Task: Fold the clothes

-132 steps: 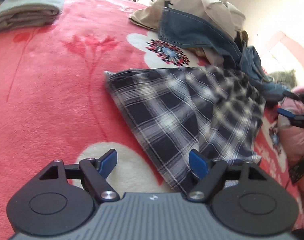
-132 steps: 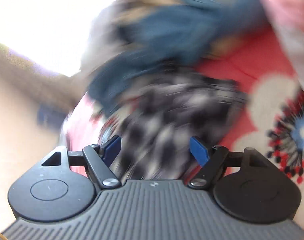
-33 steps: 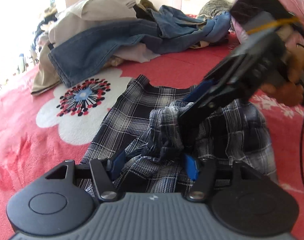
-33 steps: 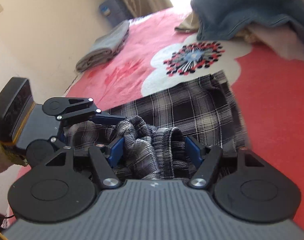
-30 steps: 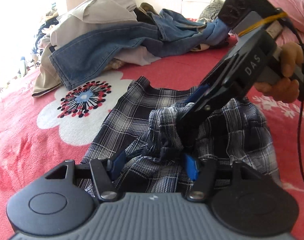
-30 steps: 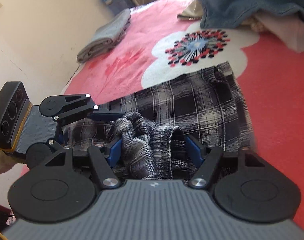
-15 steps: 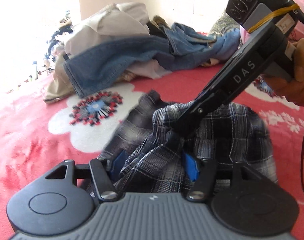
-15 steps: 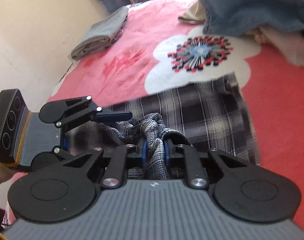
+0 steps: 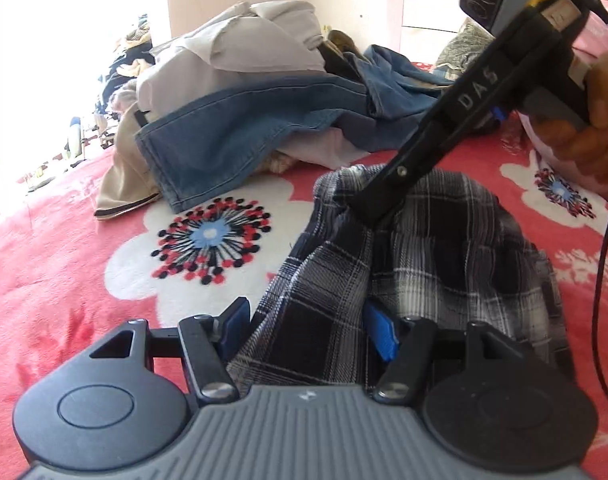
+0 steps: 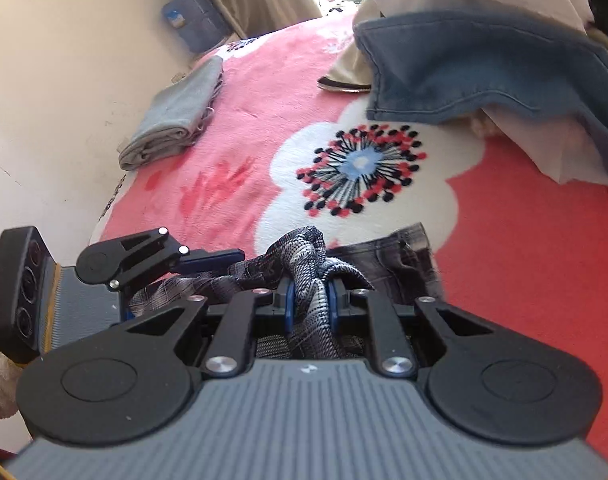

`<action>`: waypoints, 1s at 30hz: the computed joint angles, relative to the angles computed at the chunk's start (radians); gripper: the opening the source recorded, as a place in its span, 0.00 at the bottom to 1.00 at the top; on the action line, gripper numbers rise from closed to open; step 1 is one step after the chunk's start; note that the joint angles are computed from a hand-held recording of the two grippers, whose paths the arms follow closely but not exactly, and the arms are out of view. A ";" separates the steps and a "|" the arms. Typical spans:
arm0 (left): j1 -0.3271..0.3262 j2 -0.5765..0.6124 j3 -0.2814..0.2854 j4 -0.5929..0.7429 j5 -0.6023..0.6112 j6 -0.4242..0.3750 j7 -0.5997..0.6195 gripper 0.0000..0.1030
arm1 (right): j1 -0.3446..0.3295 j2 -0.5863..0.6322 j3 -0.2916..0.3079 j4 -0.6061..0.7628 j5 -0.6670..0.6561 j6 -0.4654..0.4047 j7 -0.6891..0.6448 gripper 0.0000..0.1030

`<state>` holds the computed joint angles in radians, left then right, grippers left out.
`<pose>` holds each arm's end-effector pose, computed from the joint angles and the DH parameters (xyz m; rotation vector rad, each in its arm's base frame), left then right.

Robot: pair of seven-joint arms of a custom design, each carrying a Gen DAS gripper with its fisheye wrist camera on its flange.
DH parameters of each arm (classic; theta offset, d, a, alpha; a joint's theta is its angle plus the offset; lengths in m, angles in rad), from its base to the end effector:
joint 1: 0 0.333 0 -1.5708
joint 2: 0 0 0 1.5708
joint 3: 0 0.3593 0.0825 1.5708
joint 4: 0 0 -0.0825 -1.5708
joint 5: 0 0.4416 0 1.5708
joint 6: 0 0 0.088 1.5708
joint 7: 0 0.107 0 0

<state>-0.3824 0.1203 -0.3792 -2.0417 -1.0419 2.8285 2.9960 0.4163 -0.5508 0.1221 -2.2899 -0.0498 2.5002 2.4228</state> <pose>0.5112 -0.4171 0.4551 -0.4068 2.6298 -1.2017 0.3969 0.2528 0.6706 -1.4392 1.9075 -0.2243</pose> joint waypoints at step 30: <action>0.034 -0.118 0.037 -0.097 0.119 0.096 -0.252 0.66 | 0.037 -0.065 0.220 0.028 -0.364 -0.372 0.058 0.15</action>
<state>-0.3483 0.0027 -0.3425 -2.1390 -0.9231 2.9241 2.7442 0.4530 -0.6157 0.3418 -2.2619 -0.4141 2.1279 2.4808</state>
